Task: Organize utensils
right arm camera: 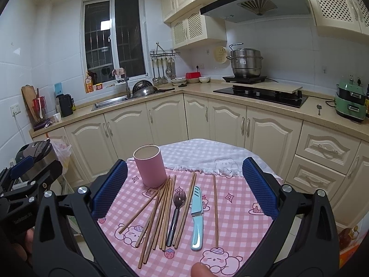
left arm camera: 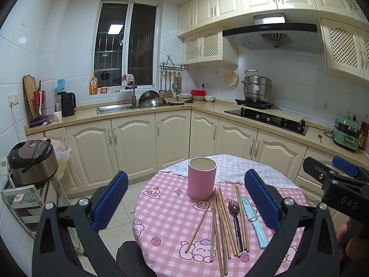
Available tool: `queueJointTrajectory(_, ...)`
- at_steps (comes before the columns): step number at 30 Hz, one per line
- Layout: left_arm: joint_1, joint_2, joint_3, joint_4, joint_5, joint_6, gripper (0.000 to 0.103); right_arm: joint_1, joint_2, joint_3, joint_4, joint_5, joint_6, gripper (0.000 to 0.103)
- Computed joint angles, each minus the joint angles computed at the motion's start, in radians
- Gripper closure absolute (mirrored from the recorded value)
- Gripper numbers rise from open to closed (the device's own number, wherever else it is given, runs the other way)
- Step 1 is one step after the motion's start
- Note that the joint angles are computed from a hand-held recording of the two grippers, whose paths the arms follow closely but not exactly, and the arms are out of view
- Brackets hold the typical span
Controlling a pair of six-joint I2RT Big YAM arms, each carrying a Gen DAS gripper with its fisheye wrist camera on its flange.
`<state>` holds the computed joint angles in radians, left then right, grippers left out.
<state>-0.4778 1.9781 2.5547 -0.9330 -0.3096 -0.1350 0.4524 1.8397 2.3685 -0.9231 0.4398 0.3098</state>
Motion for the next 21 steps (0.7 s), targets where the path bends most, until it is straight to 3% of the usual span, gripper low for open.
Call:
queueJointTrajectory(15, 0.011, 0.045, 0.076, -0.036, -0.011, 0.001, 0.004, 0.000, 0.022, 0.024, -0.005, 0.007, -0.018, 0.006)
queueJointTrajectory(21, 0.018, 0.112, 0.186, -0.102, -0.009, 0.007, 0.004, -0.010, 0.049, 0.061, -0.033, -0.002, -0.017, 0.006)
